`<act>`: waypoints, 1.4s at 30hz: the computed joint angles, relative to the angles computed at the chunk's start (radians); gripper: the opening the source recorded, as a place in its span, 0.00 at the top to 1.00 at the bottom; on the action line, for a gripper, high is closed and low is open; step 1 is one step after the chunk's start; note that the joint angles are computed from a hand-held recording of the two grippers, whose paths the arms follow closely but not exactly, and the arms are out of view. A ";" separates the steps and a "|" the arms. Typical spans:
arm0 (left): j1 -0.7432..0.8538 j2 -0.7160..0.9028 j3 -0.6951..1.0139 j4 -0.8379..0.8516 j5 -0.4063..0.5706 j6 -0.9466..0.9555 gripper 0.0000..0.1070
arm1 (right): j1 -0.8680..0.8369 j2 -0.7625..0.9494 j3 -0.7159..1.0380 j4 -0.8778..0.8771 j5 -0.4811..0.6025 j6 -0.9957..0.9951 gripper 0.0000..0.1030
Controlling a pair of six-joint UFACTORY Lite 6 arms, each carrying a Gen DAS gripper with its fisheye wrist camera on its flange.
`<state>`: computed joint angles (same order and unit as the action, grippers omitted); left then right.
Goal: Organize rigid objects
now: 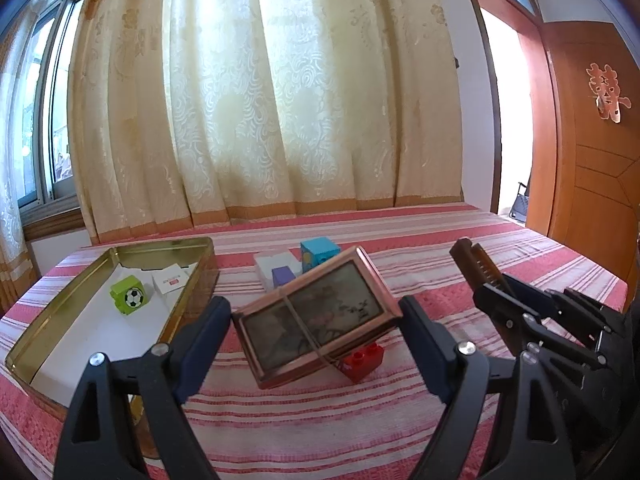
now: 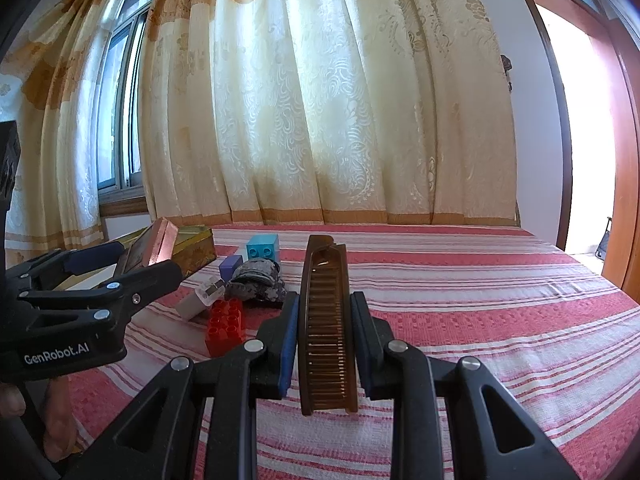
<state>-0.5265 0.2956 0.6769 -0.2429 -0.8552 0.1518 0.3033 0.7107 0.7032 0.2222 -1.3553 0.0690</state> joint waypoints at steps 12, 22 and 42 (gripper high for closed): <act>0.004 -0.014 -0.030 -0.017 -0.056 0.006 0.20 | 0.019 0.003 -0.013 0.041 -0.033 0.000 0.73; 0.010 -0.022 -0.055 -0.047 -0.109 0.030 0.20 | 0.035 0.001 -0.021 0.077 -0.057 0.002 0.73; 0.132 -0.044 -0.084 0.029 -0.126 -0.027 0.20 | 0.052 -0.056 0.020 0.051 0.033 -0.029 0.73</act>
<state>-0.3947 0.2517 0.5932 -0.2136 -0.9816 0.1246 0.3554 0.6543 0.7235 0.2736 -1.3219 0.0401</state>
